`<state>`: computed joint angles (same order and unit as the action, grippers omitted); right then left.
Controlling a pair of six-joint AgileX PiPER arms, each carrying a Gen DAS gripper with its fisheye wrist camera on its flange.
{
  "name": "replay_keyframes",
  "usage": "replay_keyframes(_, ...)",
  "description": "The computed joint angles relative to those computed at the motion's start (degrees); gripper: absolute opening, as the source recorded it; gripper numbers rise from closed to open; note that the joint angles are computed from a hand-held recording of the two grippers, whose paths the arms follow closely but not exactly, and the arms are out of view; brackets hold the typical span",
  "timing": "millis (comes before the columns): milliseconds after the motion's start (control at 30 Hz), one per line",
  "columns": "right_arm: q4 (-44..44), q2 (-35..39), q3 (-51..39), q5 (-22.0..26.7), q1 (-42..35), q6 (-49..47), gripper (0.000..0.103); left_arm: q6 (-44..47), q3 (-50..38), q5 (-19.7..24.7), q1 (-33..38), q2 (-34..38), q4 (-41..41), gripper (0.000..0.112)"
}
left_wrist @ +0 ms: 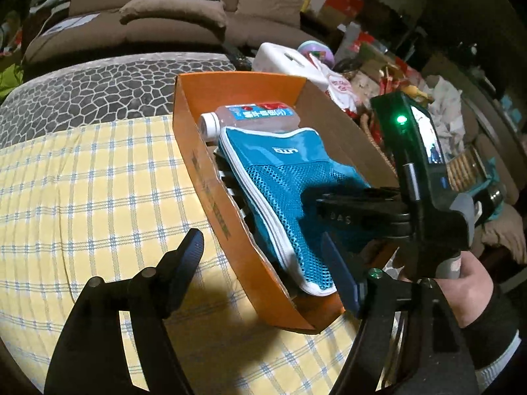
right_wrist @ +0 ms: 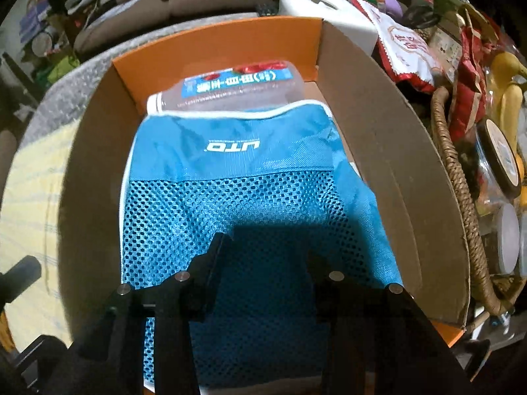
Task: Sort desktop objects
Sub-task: 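Open both grippers and press the pouch flat inside the box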
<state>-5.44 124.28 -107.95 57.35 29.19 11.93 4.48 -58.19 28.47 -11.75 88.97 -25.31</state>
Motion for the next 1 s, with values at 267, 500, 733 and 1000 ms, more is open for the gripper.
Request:
replay_keyframes(267, -0.95, -2.77, 5.75, -4.86, 0.21, 1.41, 0.041, -2.46, -0.24, 0.32, -1.88, -0.3, 4.06, 0.071)
replay_keyframes(500, -0.91, -8.24, 11.55, -9.59, 0.0, 4.61, 0.041, -4.77, 1.16, 1.09, -1.78, -3.09, 6.69, 0.072)
replay_keyframes(733, -1.41, -14.48, 16.76, -11.75, 1.46, 7.67, 0.041, -9.67, 3.27, 2.96, -1.49, -8.09, 12.44, 0.08)
replay_keyframes(1000, -5.36, -21.8, 23.41, -13.21, 5.49, 13.75, 0.063, -14.18, 5.51, 6.7, -0.15, -15.56, 18.09, 0.093)
